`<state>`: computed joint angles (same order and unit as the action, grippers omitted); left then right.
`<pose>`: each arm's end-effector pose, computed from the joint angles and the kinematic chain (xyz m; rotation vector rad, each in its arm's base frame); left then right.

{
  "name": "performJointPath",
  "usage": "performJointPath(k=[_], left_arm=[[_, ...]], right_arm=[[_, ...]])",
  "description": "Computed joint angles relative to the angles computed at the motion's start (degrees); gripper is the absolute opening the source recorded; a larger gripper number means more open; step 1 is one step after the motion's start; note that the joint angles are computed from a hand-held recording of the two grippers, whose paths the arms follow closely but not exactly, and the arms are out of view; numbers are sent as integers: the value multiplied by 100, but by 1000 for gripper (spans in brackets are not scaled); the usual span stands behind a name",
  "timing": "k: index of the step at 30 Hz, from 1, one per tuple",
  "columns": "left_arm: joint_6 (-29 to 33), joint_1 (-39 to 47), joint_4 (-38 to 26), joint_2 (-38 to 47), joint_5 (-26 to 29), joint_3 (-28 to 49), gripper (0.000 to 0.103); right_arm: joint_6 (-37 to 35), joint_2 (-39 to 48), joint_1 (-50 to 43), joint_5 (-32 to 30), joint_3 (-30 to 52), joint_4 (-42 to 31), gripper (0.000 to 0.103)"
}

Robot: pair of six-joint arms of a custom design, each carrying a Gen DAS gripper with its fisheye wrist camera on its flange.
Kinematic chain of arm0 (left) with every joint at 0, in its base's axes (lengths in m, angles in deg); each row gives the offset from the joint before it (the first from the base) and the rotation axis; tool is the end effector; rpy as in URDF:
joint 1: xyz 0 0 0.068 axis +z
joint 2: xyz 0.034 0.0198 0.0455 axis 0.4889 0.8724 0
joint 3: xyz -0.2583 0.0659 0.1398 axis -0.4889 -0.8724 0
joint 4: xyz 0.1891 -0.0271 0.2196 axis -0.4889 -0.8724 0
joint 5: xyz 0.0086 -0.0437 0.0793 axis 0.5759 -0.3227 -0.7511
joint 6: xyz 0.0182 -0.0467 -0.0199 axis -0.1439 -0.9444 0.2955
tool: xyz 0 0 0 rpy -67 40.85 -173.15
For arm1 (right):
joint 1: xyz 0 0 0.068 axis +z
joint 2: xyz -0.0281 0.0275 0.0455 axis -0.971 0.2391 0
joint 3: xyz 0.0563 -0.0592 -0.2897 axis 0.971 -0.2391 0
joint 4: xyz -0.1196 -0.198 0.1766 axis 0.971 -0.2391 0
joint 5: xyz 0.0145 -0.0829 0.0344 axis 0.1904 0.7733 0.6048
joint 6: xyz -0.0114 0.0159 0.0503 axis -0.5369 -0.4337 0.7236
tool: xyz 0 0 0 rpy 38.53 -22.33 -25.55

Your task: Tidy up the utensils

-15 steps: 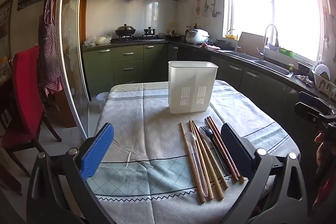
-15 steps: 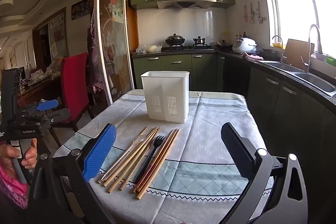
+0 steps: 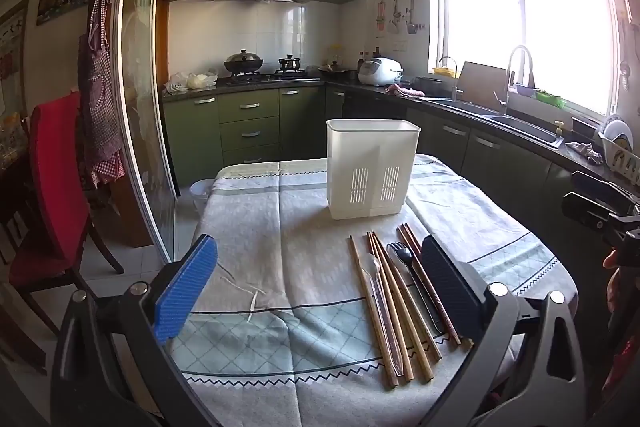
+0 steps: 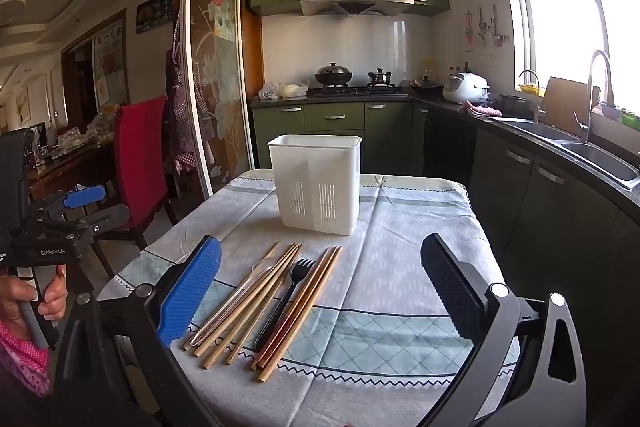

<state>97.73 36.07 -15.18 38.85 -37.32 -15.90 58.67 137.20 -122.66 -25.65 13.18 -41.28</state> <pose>0.2822 0.0179 0.3144 0.3800 1.9888 -0.2557 0.1586 -0.1273 0.3806 -0.1037 1.9767 0.1675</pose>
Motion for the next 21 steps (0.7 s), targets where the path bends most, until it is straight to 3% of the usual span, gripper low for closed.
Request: performJointPath(k=[21], left_arm=[[-22, -25, 1, -100, 35, -18, 97]], right_arm=[[44, 27, 67, 52, -7, -12, 99]])
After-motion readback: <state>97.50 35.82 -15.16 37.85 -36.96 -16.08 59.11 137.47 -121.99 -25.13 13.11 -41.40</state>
